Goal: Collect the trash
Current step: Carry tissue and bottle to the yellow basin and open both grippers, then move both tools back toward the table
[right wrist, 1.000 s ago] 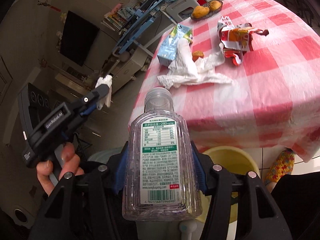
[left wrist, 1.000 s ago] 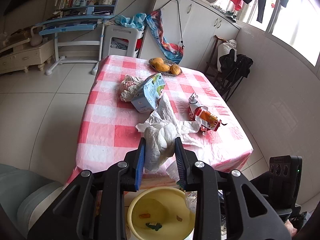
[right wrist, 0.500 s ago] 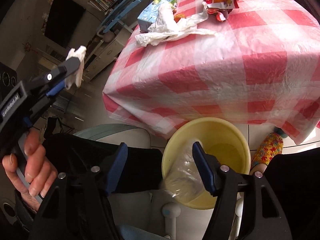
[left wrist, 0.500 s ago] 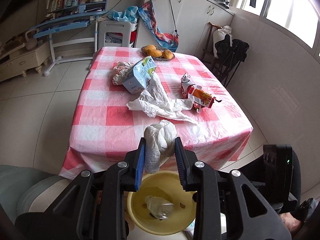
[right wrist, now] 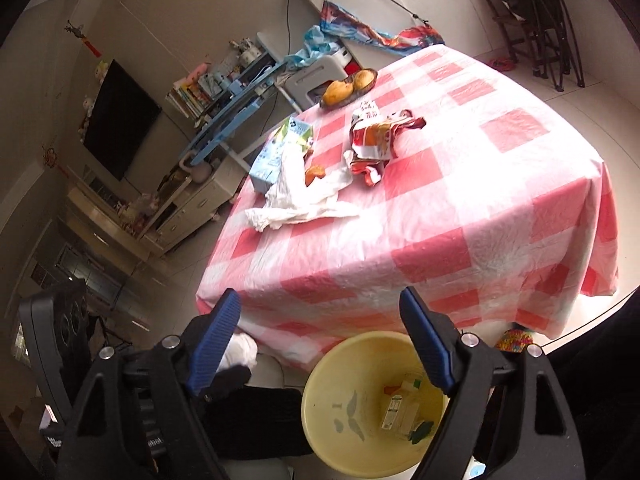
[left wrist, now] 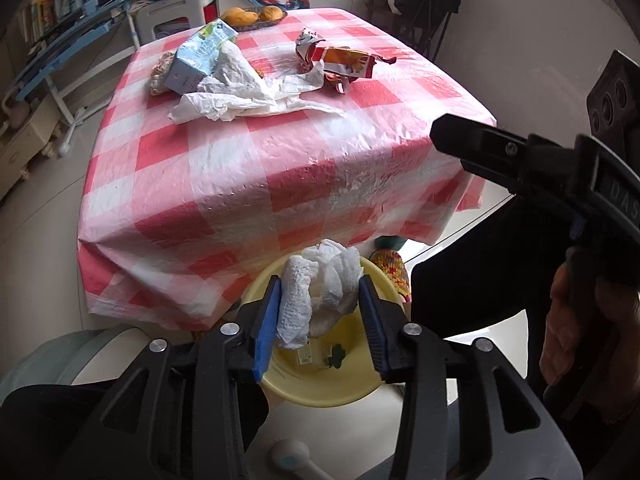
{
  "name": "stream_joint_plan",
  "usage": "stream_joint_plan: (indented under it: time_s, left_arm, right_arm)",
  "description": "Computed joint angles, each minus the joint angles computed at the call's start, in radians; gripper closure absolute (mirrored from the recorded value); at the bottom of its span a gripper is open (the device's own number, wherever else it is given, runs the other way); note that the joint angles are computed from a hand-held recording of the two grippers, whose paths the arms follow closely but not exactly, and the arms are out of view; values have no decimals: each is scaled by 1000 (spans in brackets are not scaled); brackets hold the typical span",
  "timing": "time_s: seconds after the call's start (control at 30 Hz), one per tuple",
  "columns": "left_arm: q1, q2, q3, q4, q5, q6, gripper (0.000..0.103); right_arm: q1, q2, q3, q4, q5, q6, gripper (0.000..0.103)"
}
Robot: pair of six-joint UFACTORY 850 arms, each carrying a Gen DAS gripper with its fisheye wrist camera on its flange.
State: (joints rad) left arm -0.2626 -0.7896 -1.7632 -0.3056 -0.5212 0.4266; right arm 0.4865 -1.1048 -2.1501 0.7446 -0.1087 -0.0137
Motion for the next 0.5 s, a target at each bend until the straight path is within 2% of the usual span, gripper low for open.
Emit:
stream_joint_plan:
  time_s: [0.1, 0.23, 0.3, 0.4, 0.5]
  left_arm:
    - [1, 7, 6, 8, 16, -14, 49]
    - [7, 11, 7, 11, 30, -37, 46]
    - [5, 20, 21, 40, 77, -77, 41]
    - [4, 50, 63, 123, 188, -189, 31]
    - [11, 73, 91, 259, 276, -382, 25]
  right_arm:
    - [-3, 18, 28, -74, 35, 82, 22]
    - [-4, 11, 18, -253, 40, 263, 21]
    - [-3, 5, 9, -318, 37, 323, 20]
    - [-1, 6, 10, -404, 40, 400, 20]
    - [0, 9, 15, -505, 42, 491, 20]
